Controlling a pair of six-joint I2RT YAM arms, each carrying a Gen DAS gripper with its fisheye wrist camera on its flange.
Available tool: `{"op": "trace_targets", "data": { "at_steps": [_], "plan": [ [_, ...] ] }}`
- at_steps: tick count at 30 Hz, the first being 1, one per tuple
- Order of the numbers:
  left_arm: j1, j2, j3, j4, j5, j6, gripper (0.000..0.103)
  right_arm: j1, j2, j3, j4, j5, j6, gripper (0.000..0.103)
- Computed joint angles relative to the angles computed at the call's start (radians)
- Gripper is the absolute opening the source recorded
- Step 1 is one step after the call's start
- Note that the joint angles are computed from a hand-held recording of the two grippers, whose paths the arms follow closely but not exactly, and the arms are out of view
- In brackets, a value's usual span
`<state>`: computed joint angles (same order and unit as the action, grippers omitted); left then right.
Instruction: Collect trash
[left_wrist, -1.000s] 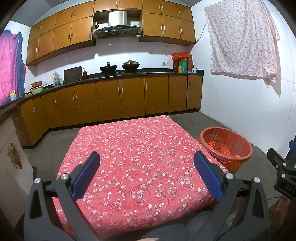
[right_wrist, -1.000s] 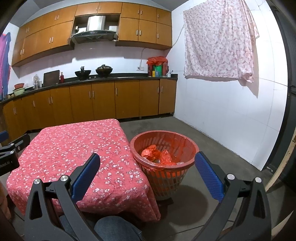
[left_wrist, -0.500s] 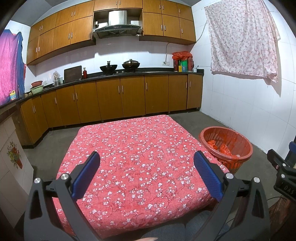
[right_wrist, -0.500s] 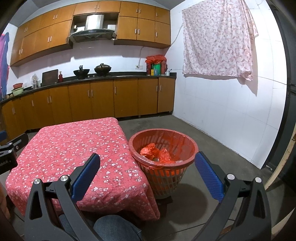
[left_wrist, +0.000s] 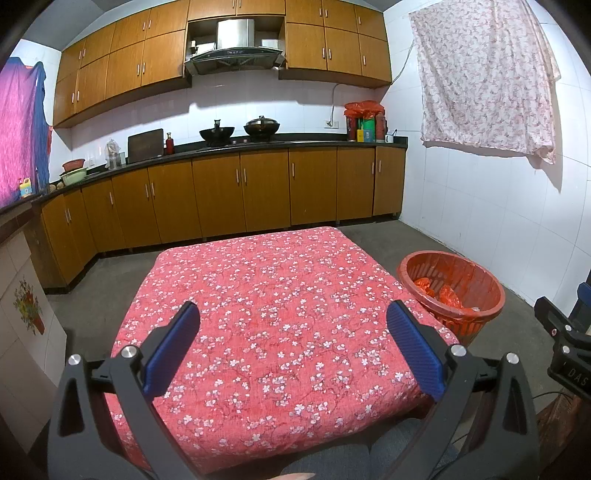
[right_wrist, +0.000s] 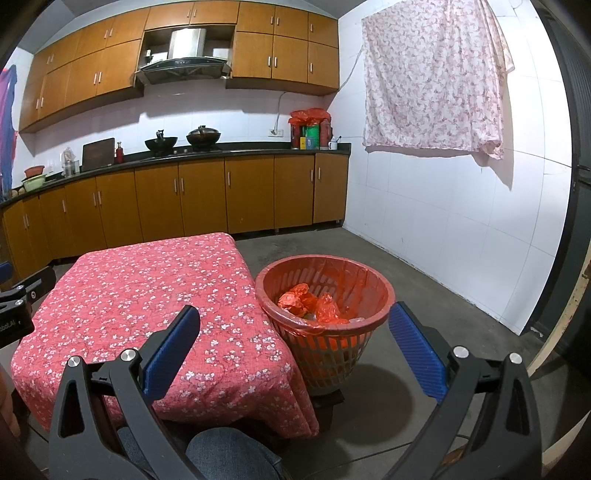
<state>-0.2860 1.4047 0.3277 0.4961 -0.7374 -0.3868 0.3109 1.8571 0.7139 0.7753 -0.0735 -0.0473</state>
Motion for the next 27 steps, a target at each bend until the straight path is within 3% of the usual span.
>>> {"op": "trace_targets", "data": {
  "at_steps": [27],
  "plan": [
    [0.0,-0.01,0.005,-0.018,0.0,-0.001,0.099,-0.003,-0.002,0.003,-0.007,-0.002,-0.001,0.101]
  ]
}}
